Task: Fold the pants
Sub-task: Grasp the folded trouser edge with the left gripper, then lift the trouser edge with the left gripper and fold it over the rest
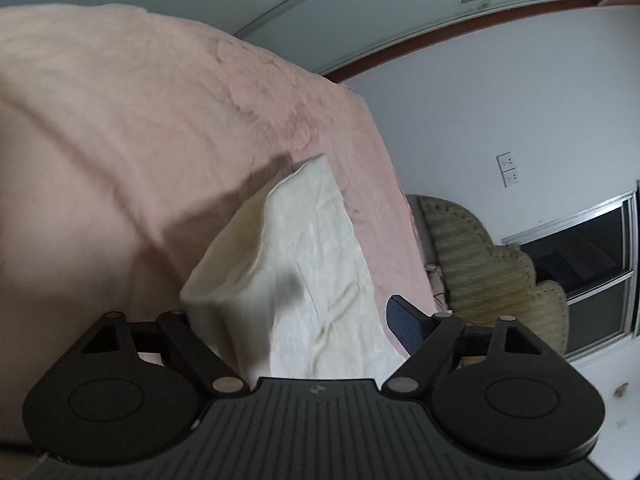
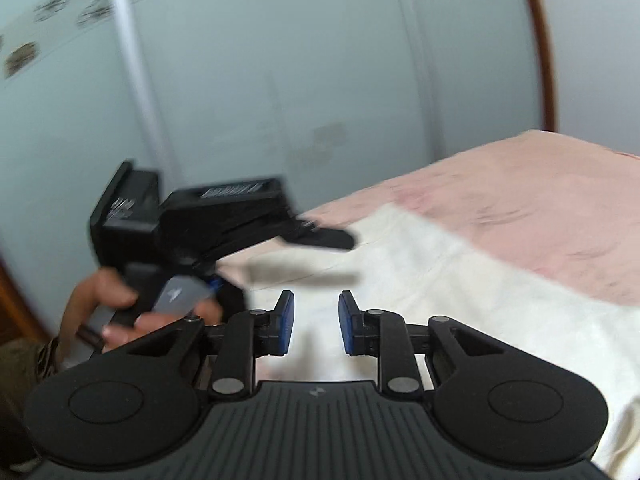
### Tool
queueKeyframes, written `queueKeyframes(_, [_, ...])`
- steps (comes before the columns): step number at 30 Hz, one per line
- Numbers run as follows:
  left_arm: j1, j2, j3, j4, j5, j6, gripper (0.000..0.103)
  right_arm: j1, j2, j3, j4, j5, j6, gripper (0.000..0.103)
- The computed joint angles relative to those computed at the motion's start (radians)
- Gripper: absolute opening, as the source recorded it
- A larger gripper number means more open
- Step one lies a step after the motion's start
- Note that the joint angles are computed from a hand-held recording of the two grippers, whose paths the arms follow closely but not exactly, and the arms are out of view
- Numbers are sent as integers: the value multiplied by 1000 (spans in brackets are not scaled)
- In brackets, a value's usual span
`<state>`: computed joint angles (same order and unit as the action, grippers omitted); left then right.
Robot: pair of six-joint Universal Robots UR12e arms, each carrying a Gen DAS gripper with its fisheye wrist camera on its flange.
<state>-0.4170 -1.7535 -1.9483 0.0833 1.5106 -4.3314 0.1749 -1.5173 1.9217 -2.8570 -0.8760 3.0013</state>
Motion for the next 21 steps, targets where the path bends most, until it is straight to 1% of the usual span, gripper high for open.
queueKeyframes(1, [2, 2, 5, -17, 6, 20, 79, 12, 2, -6, 26, -66, 2, 23])
queueKeyframes(2, [0, 3, 13, -41, 18, 48, 73, 26, 11, -20, 63, -132, -13, 23])
queueKeyframes(3, [-4, 4, 22, -70, 33, 79, 62, 37, 17, -27, 103, -180, -39, 23])
queueKeyframes(4, [-9, 7, 32, -115, 57, 113, 53, 50, 26, -27, 127, -220, -66, 23])
queueKeyframes(5, [-13, 12, 39, -159, 80, 139, 35, 54, 28, -18, 108, -229, -76, 23])
queueKeyframes(6, [-16, 14, 44, -192, 97, 157, 23, 54, 27, -11, 85, -232, -71, 23])
queueKeyframes(7, [-17, 16, 44, -199, 104, 165, 19, 50, 25, -16, 97, -225, -68, 24])
queueKeyframes(9, [-19, 20, 37, -185, 108, 168, 16, 28, 17, -8, 79, -160, -15, 25])
queueKeyframes(10, [-24, 23, 40, -189, 122, 186, 15, 16, 13, -1, 56, -142, 18, 25])
queueKeyframes(11, [-33, 24, 46, -192, 146, 211, 14, 8, 4, 6, 42, -149, 23, 25])
queueKeyframes(14, [-78, 19, 85, -209, 253, 334, 14, 18, 1, -3, 1, -247, -7, 25])
queueKeyframes(15, [-98, 17, 100, -213, 293, 385, 14, 13, -2, 0, -9, -263, -3, 25])
queueKeyframes(17, [-132, 14, 124, -195, 352, 474, 14, -10, -12, 11, -38, -254, 37, 25])
queueKeyframes(19, [-162, 9, 144, -161, 389, 553, 14, -36, -23, 22, -57, -240, 88, 26])
queueKeyframes(21, [-191, -2, 171, -136, 414, 621, 14, -62, -34, 31, -73, -190, 109, 29])
